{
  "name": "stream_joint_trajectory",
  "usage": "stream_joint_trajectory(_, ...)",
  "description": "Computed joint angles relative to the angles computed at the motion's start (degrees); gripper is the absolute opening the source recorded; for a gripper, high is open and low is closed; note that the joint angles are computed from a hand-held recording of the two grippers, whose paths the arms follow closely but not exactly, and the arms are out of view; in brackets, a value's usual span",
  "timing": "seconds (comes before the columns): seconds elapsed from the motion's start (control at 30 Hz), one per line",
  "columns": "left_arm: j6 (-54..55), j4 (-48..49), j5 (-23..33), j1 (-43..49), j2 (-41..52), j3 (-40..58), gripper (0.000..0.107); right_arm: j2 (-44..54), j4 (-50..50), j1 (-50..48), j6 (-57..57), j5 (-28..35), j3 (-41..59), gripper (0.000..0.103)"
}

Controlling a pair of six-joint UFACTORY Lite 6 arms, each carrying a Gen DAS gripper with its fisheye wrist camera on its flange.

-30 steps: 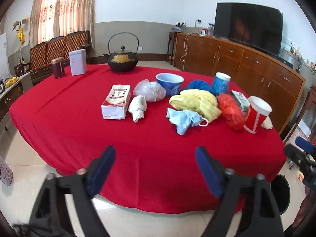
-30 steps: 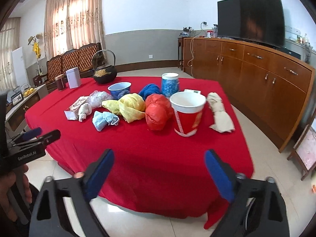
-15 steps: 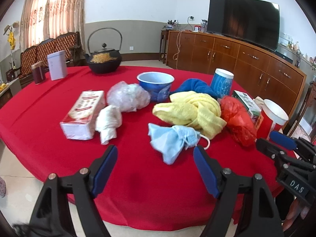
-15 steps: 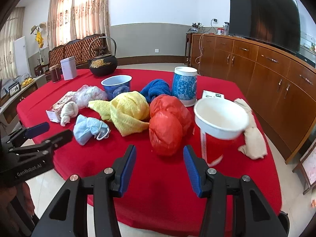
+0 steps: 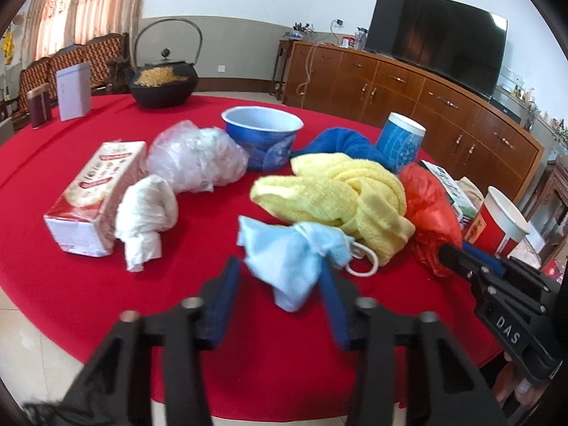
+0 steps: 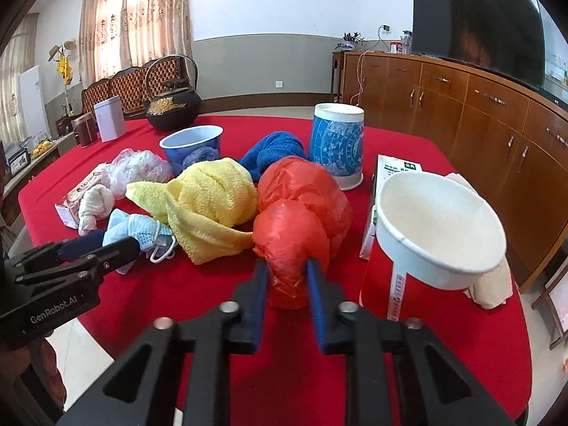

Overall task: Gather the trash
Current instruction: 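Carry the red bag in the right tool while the left carries the blue mask to the bin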

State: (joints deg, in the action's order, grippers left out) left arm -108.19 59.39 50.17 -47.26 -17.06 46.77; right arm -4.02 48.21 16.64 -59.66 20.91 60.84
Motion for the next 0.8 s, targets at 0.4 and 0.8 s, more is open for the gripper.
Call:
stream_joint_trajectory(0.4,-3.74,2.33,12.74,-9.56,-3.67,1.91,0.014,-11.15,7.83,-2.98,-6.51,4.25,-4.3,0.005)
stream_joint_trajectory(0.8,-2.79,1.05,26.59,-23.57,4.57,14.59,0.014,-26.89,7.15,-20.43,-6.2,20.92,-6.6,0.005)
